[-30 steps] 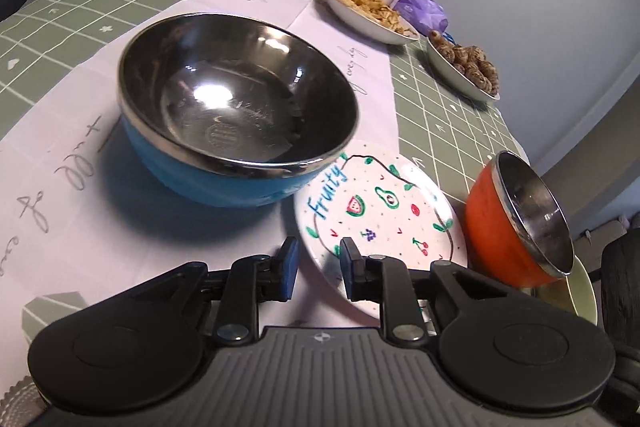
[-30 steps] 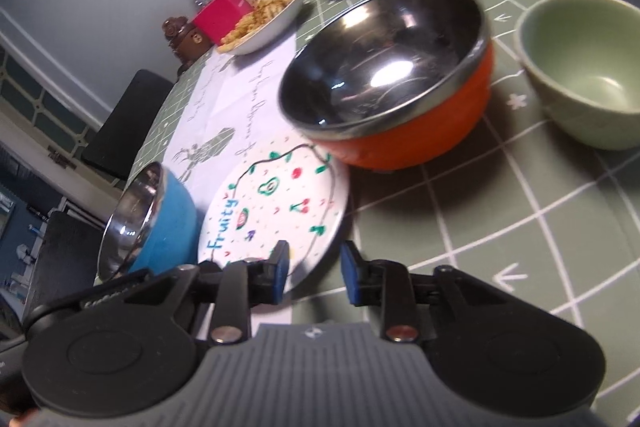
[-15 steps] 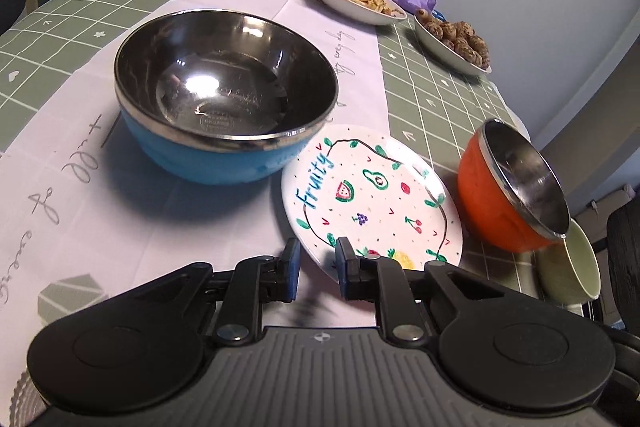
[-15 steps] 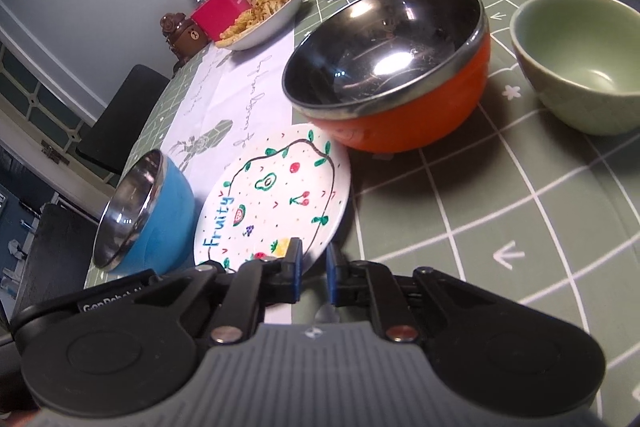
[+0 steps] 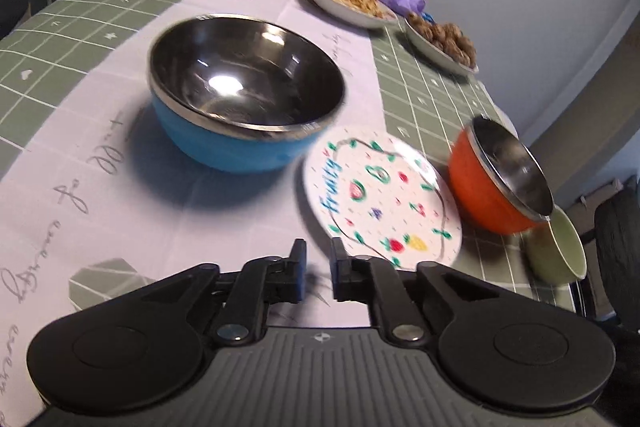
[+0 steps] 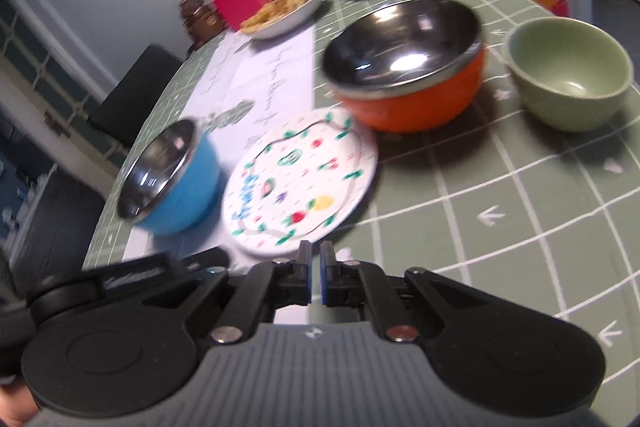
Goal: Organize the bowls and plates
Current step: 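Lift the Fruity plate with both tools and carry it toward the glass plates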
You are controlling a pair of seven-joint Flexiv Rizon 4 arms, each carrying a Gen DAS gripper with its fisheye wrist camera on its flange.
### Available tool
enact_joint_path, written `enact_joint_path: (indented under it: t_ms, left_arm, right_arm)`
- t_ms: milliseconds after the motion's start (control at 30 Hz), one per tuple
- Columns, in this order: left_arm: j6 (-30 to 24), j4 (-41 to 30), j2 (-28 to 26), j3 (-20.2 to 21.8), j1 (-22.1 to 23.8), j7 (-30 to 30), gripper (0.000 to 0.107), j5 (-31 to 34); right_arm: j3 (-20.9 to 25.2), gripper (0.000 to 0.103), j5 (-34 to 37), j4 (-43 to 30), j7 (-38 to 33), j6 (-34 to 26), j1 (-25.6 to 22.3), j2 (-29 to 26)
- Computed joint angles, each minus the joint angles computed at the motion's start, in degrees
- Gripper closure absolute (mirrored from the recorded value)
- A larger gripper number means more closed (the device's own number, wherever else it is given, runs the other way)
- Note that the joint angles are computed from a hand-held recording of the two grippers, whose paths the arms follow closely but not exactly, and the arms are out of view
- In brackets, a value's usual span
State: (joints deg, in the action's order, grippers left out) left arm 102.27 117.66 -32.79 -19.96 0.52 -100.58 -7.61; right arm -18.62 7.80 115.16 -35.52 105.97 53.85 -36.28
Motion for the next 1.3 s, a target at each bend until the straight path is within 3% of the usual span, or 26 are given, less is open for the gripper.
enact_joint_path:
  t_ms: [67, 200, 333, 500, 567, 667, 767, 1000, 1167, 1233, 1300]
  left_arm:
    - [2.4, 0.0, -1.0, -0.5, 0.9, -0.4, 0.086, 0.6]
    - [5.1, -0.9, -4.0, -5.9, 6.2, -2.1, 0.084, 3.6]
    - [4.6, -3.1, -5.0, -3.2, 3.7, -3.8, 0.083, 3.2]
    - [3.2, -5.4, -6.3, -1.6, 2.1, -3.9, 0.083, 2.6]
    - [3.2, -5.8, -6.6, -1.3, 1.7, -3.1, 0.085, 3.0]
    - [2.8, -5.9, -7.2, -3.8, 3.6, -2.4, 0.095, 4.0]
    - [1.4, -5.8, -5.7, -0.8, 0.7, -2.2, 0.095, 2.4]
    - [-2.9, -2.8, -1.9, -1.4, 1.3, 0.5, 0.095, 0.7]
    - [-3.6, 0.9, -0.5, -7.7, 7.0, 4.0, 0.095, 1.0]
    - [-2.2, 1.9, -0.8, -9.5, 8.8, 4.8, 0.093, 1.3]
    - [0.3, 2.1, -0.9, -8.5, 8.1, 4.7, 0.075, 1.9]
  right_arm:
    - [-1.1, 0.074, 1.8, 0.0, 1.2, 0.9, 0.3, -0.9]
    - [1.3, 0.074, 2.6, -1.5, 2.4, 1.8, -3.3, -2.4]
    - [5.4, 0.074, 2.1, -3.8, 2.3, 3.8, -7.7, -4.1]
    - [7.2, 0.076, 0.9, -6.7, 0.9, 3.6, -9.8, -5.8]
    - [8.8, 0.086, 0.2, -7.5, 0.7, 3.7, -11.3, -6.3]
    - [6.4, 0.096, 1.1, -7.4, 0.4, 2.6, -9.1, -6.4]
    - [7.6, 0.096, 0.6, -7.0, 0.2, 2.6, -10.0, -6.0]
    - [5.1, 0.096, 0.3, -4.1, 2.0, -0.8, -6.6, -3.1]
    - [5.0, 0.096, -0.6, -0.3, 4.0, -2.2, -5.2, 0.1]
    - [5.5, 0.090, -1.2, 0.4, 4.7, -1.9, -5.8, 0.6]
    - [3.4, 0.082, -0.8, 1.4, 4.9, -0.4, -3.9, 0.4]
